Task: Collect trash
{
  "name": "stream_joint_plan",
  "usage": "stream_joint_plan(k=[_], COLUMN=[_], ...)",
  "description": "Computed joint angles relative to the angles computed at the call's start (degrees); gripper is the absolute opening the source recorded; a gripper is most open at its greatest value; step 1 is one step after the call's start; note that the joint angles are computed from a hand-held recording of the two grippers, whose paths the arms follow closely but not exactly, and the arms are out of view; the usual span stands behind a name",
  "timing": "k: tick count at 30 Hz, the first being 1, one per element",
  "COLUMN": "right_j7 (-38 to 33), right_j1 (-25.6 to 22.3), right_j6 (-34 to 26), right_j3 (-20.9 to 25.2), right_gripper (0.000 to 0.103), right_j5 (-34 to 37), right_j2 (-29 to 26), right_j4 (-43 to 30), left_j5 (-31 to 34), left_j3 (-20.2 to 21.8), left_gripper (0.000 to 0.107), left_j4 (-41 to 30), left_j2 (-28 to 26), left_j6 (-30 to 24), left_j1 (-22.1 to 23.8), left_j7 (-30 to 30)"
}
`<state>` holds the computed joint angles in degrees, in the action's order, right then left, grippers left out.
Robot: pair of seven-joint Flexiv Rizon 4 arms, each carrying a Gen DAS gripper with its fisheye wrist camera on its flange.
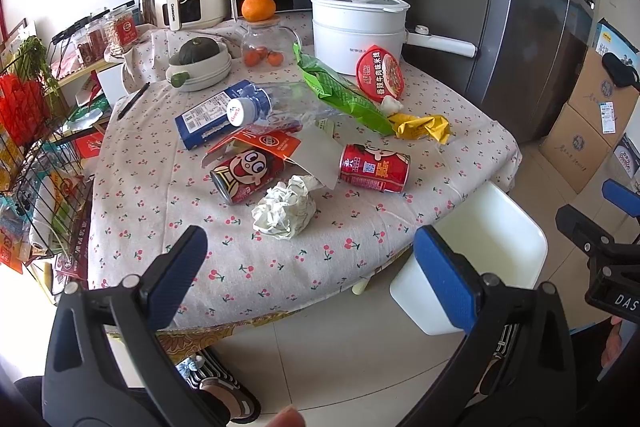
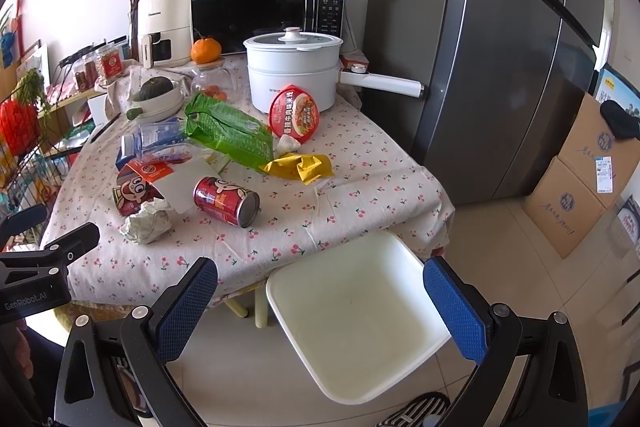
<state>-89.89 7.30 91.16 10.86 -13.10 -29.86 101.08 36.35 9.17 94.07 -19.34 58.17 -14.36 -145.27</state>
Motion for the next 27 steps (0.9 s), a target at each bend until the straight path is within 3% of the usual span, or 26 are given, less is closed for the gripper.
stream_joint_plan(k=[27], right_j7=[2.77], right_j1=[2.21], right_j6=[0.48], right_j3=[-3.14], right_gripper=[0.103], right_j5=[-0.89], right_j2=[-0.02], right_j4=[0.39], left_j5=[1.13], left_j3=[0.06], left_gripper=[0.103], left_j4=[0.16], left_j2=[0.18], left_j6=[0.11], left_j1=[-0.17], left_j7=[-0.53])
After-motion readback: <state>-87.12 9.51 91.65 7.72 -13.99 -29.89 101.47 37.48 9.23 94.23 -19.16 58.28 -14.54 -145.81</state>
